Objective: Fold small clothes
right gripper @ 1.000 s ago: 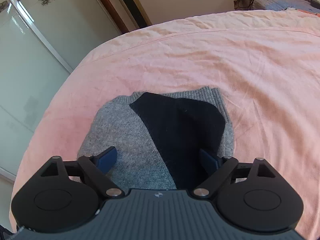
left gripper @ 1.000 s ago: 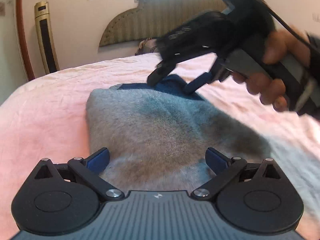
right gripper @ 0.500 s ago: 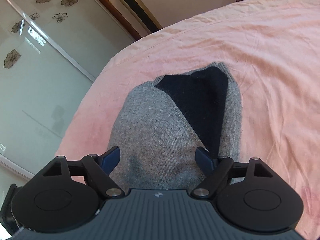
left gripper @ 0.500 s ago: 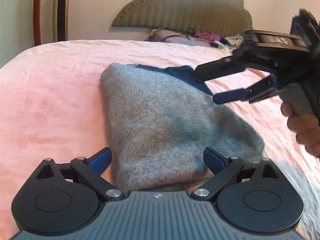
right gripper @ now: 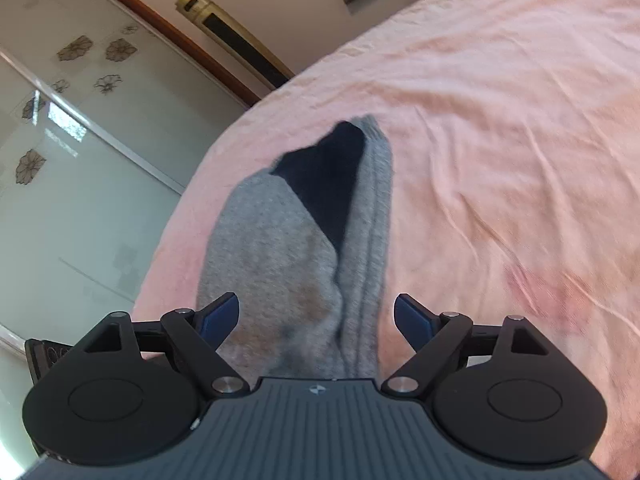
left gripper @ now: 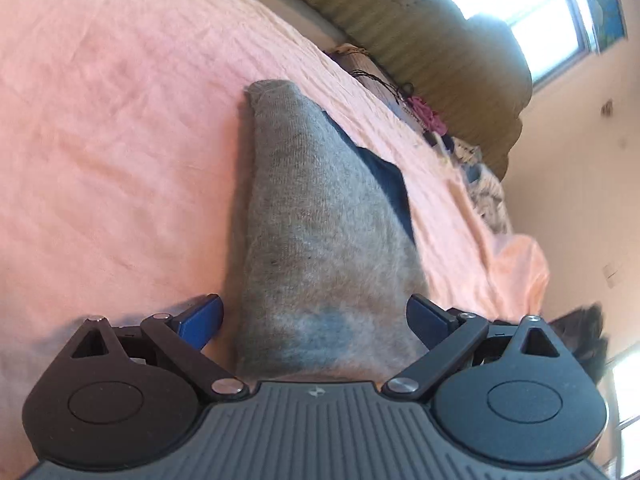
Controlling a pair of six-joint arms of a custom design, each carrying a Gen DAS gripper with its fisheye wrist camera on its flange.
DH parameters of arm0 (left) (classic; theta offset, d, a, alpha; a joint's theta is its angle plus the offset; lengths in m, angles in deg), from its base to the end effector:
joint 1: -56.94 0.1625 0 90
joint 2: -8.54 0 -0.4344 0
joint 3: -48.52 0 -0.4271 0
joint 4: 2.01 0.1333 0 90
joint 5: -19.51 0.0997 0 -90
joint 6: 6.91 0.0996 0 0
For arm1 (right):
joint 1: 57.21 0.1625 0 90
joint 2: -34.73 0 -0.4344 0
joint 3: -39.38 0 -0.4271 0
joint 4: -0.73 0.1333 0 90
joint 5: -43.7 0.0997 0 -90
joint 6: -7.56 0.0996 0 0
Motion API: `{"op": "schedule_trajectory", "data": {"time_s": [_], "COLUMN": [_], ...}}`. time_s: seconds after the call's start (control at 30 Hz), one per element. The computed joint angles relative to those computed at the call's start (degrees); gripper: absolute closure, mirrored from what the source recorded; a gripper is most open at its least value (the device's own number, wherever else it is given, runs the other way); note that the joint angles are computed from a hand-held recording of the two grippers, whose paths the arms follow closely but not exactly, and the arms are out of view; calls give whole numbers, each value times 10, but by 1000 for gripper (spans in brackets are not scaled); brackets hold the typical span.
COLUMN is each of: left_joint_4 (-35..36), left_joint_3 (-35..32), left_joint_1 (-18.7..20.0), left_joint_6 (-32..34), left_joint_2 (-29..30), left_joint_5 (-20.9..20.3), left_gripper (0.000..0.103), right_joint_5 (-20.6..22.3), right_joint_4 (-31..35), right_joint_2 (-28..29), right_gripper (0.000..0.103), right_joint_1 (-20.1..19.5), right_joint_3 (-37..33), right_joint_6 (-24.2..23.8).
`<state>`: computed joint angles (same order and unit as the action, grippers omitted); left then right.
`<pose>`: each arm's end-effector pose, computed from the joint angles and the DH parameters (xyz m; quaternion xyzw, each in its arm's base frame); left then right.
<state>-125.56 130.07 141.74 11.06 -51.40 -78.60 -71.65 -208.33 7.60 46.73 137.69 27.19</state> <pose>0.0524 -0.7404 0.3053 -0.2064 -0.9704 0.1109 0.0584 0.2465 -0.6168 -0.0301 -0.1332 -0.8862 0.4369 0.0777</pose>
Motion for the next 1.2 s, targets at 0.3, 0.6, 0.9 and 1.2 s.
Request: {"op": "schedule_trajectory", "data": {"time_s": [0.3, 0.6, 0.9, 1.2], "left_joint_4": [6, -97, -330, -355], "left_joint_3": [17, 72, 111, 86], "left_joint_1": [-28, -47, -111, -94], "left_joint_6": [21, 174, 266, 298], "left_joint_2": [-19, -61, 26, 82], "left_joint_5": [73, 130, 171, 186], "left_gripper": [87, 71, 17, 1], "right_joint_5": [46, 58, 15, -60], "right_joint_4": [45, 0, 40, 230], "right_joint_2": [-4, -21, 27, 102], "right_gripper": [82, 49, 34, 38], "right_joint_1": [0, -11, 0, -25], "right_joint_3": [13, 40, -149, -325], "right_joint_6": [-30, -44, -140, -146]}}
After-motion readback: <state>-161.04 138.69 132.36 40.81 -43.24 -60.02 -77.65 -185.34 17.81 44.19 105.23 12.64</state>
